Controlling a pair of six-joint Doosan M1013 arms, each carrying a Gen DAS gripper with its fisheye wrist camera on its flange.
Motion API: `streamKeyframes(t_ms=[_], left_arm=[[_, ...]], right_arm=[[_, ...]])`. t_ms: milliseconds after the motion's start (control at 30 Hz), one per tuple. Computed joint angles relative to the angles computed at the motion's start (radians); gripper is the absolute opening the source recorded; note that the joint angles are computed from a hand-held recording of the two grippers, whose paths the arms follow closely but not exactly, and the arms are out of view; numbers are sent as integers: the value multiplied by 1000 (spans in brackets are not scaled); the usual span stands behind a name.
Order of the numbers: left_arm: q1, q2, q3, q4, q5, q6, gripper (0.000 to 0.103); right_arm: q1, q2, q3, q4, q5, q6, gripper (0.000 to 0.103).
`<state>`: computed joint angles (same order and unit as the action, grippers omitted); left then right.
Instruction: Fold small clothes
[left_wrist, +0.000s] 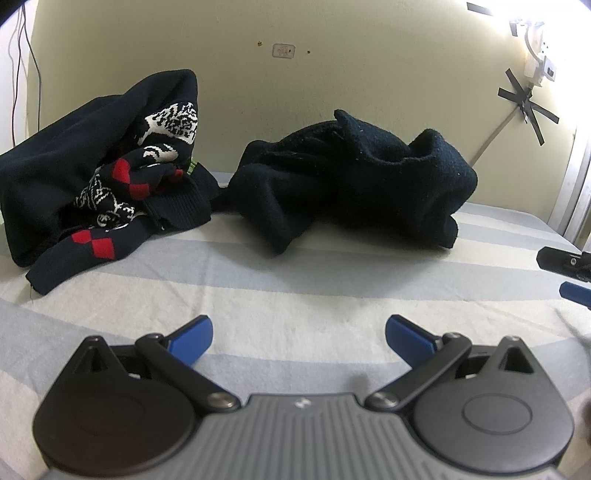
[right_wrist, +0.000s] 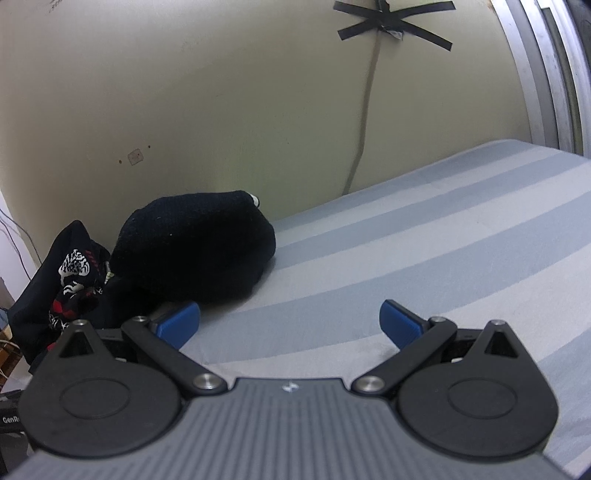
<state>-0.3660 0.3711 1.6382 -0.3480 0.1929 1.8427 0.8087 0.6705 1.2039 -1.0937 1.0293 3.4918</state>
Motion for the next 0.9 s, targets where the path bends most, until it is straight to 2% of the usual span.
streamKeyframes(t_ms=[367, 433, 500, 567, 633, 700, 733, 767, 800, 900], left_arm=[[3, -4, 10, -64, -27, 44, 103], [3, -5, 11, -56, -31, 34, 103], [2, -6, 13, -47, -37, 27, 103], [2, -9, 19, -82, -49, 65, 103], [1, -12, 26, -126, -66, 110, 103], [0, -12, 27, -129, -73, 114, 103], [0, -12, 27, -127, -74, 113, 103], [0, -12, 27, -123, -75, 109, 103], [0, -12, 27, -125, -76, 110, 103], [1, -13, 31, -179, -86, 163, 103]], right_arm=[[0, -2, 9, -30, -4, 1, 102], [1, -1, 8, -38, 5, 2, 91], [-8, -6, 8, -6, -16, -14, 73], [-19, -8, 3, 13, -47, -64, 70], [-25, 0, -22, -9, -60, -118, 72], [-33, 9, -53, -30, -109, -196, 75], [-37, 26, -90, -29, -121, -278, 79], [-39, 44, -127, -28, -124, -350, 92], [-42, 62, -161, -29, -127, -417, 96], [-56, 130, -288, 37, -126, -606, 98]])
